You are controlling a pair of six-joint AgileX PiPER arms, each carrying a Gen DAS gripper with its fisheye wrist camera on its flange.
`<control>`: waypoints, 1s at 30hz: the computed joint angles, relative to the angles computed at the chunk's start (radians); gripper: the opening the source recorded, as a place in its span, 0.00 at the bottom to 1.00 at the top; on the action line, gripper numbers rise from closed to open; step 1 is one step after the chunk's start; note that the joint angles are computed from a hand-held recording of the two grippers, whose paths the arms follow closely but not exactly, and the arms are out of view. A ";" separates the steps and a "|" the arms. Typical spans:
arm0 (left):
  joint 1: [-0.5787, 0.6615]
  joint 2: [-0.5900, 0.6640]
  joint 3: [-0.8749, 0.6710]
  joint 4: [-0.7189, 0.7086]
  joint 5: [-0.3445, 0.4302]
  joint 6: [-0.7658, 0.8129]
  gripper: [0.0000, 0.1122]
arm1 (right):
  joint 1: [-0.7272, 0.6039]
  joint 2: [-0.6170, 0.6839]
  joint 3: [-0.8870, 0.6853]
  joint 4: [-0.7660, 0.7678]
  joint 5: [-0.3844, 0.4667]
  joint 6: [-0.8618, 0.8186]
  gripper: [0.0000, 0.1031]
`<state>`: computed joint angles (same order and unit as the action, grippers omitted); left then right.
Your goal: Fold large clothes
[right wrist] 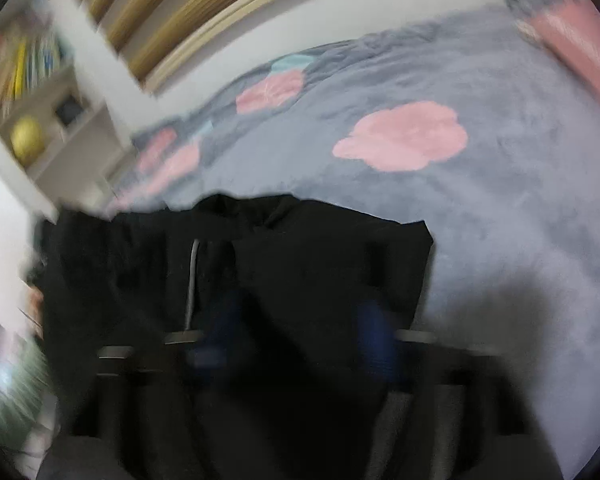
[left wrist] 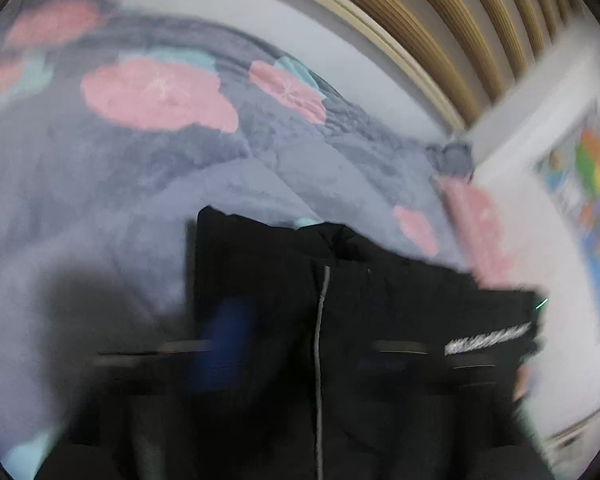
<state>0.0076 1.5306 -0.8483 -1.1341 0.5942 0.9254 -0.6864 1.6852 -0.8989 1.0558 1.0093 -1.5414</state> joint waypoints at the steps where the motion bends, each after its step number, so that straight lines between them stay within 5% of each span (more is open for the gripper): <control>1: -0.043 -0.053 0.028 0.044 -0.067 -0.026 0.06 | -0.003 -0.045 0.040 0.015 -0.018 -0.041 0.21; 3: -0.095 -0.166 0.085 0.105 -0.154 -0.069 0.06 | -0.036 -0.144 0.113 0.053 -0.031 -0.121 0.18; 8: -0.046 -0.359 0.065 0.205 -0.143 -0.264 0.06 | -0.114 -0.396 0.137 0.087 -0.030 -0.099 0.14; 12: -0.106 -0.378 -0.035 0.493 -0.246 -0.625 0.06 | 0.000 -0.497 0.054 0.012 -0.209 0.131 0.13; 17: -0.167 -0.175 -0.173 0.949 -0.308 -1.125 0.06 | 0.305 -0.356 -0.027 -0.392 -0.604 0.631 0.13; 21: -0.185 0.072 -0.223 1.264 -0.307 -1.480 0.06 | 0.422 -0.073 -0.075 -0.772 -0.717 1.031 0.12; 23: -0.179 0.186 -0.223 1.222 -0.333 -1.475 0.06 | 0.457 0.032 -0.101 -0.922 -0.697 1.227 0.12; 26: -0.146 0.289 -0.231 0.941 -0.361 -1.222 0.07 | 0.499 0.082 -0.094 -1.094 -0.737 1.392 0.15; 30: -0.126 0.295 -0.231 0.771 -0.352 -1.043 0.13 | 0.466 0.093 -0.124 -0.922 -0.685 1.213 0.22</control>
<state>-0.1181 1.8255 -1.0789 -0.3631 0.2419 -0.1176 -0.2208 1.7777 -1.0229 0.1336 0.3240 -0.3282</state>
